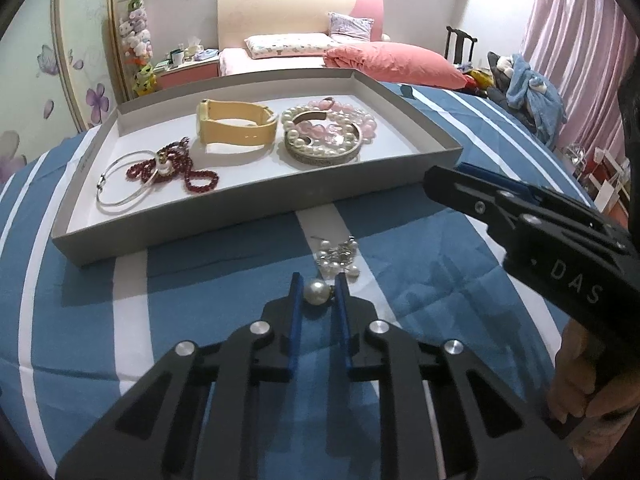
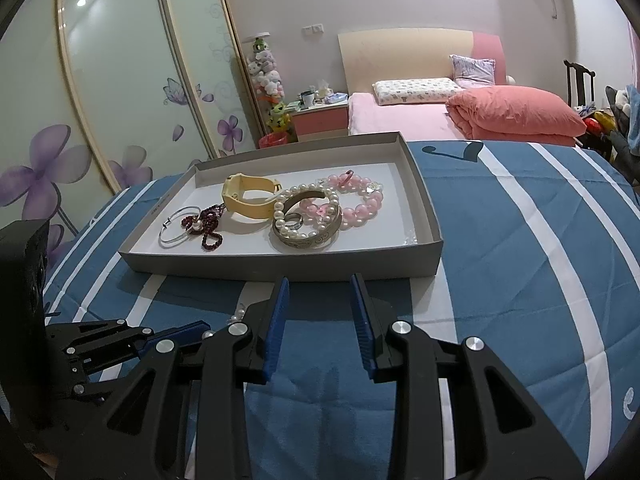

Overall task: Organize jewelry
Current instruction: 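Grasp the second pearl earring with the left tool while the right tool grasps the crystal dangle earring, then carry both earrings into the grey tray and open both tools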

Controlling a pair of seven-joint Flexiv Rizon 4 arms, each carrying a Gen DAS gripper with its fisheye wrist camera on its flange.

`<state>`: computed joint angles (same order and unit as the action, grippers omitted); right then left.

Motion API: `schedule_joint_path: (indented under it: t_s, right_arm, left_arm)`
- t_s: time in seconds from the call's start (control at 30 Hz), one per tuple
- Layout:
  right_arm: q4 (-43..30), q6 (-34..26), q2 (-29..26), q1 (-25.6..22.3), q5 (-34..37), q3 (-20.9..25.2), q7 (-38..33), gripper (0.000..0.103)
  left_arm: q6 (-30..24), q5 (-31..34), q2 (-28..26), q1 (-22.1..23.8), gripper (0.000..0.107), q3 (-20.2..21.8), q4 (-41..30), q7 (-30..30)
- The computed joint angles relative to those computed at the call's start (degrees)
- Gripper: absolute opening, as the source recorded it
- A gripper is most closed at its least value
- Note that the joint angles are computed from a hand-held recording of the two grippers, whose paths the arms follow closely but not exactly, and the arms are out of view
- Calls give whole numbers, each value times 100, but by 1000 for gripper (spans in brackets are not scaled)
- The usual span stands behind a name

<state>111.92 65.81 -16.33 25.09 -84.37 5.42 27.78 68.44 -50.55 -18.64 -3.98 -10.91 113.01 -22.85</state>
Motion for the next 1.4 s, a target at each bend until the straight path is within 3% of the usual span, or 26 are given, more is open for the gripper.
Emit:
schedule_joint_path:
  t_s: [0.2,0.37,0.57,0.73,0.8,0.83,1.0,1.2,1.4]
  right_arm:
    - [-95,177,-127,58,281,29,-528,33]
    - [-311,387,-383,257,1062,79,-1677,33]
    - [-738,-192,-701,646,2596,147,-3092,33]
    - [-1005,-647,-826,986,3126,-13,-3644,30]
    - [-1002,-607,-824,1045,3158,-71,-3679,14]
    - [-991,-644,-807,1071,3193,-81,-3712,13]
    - [-776,-738,-626,1118,3184,-143,-3450,9]
    - [-233,-624,-255,944,2805,-149,-2518,7]
    - [161,-242,91,683,1469,-194,-1181,7]
  left_arm:
    - [141,-15,-114,172,16,110,-129,-209]
    - [289,23,-207,394,16,168,-270,-514]
    - [324,-36,-243,625,16,109,-340,-660]
    - [283,-56,-267,682,16,88,-359,-651]
    - [194,-18,-254,700,16,111,-356,-673]
    - [191,-47,-245,712,16,102,-351,-653]
    - [191,-175,-213,720,16,93,-310,-539]
    - [243,-347,-141,668,16,79,-214,-408]
    - [311,-876,39,623,16,40,-27,25]
